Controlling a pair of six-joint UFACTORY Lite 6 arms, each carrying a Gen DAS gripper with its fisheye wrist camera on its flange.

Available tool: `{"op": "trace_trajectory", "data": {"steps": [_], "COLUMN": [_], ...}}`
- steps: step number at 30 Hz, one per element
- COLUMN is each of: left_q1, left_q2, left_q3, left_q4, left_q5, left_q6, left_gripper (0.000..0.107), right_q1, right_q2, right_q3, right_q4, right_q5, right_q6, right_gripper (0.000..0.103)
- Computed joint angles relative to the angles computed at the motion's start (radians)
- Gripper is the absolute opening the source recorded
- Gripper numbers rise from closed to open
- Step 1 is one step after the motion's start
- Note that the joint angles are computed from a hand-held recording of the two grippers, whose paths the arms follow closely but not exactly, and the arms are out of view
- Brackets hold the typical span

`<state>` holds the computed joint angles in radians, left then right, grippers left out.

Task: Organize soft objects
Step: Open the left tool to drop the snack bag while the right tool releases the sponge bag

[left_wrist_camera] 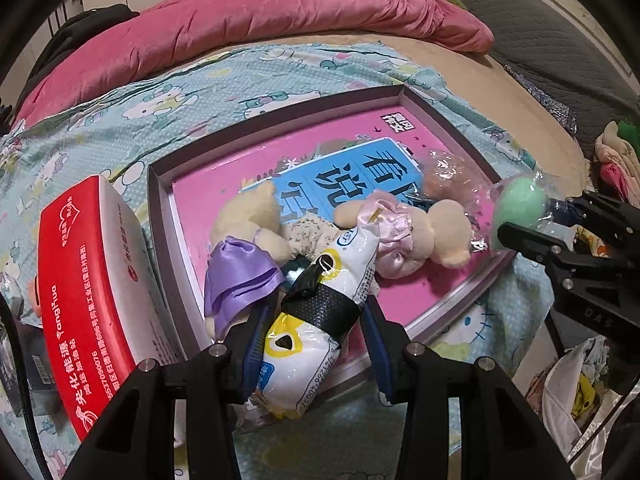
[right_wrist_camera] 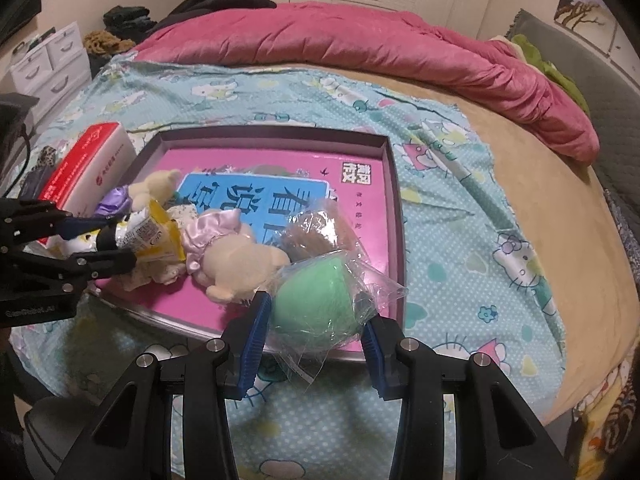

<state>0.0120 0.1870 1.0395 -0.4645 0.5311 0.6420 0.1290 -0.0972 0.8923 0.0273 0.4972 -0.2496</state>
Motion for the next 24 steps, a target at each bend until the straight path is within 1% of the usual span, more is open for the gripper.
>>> {"op": "trace_trajectory", "data": {"steps": [15,19,24], "left_q1": [0.025,0.03,0.033], "left_q2": [0.034,0.04,0.045], "left_q3": [0.014,0.018,0.022], "left_q4": [-0.014,-0.02,-0.024], "left_q5": [-0.012,-0.01,-0.004], "left_q6": [0.024,0.03,0.036], "left_gripper": [0.045,0.045,0.045], "right_q1": [0.043,0.047,0.04], "right_q2": [0.129,0.147,0.14], "right_q3": [0.053,0.066,0.053], "right_q4": [-0.127,-0.136,-0.109], "right_q5": [-0.078,-0.083,-0.085], "right_q6": [0.166,0.189,0.166], "right_gripper": [0.045,0.045,0.045]}}
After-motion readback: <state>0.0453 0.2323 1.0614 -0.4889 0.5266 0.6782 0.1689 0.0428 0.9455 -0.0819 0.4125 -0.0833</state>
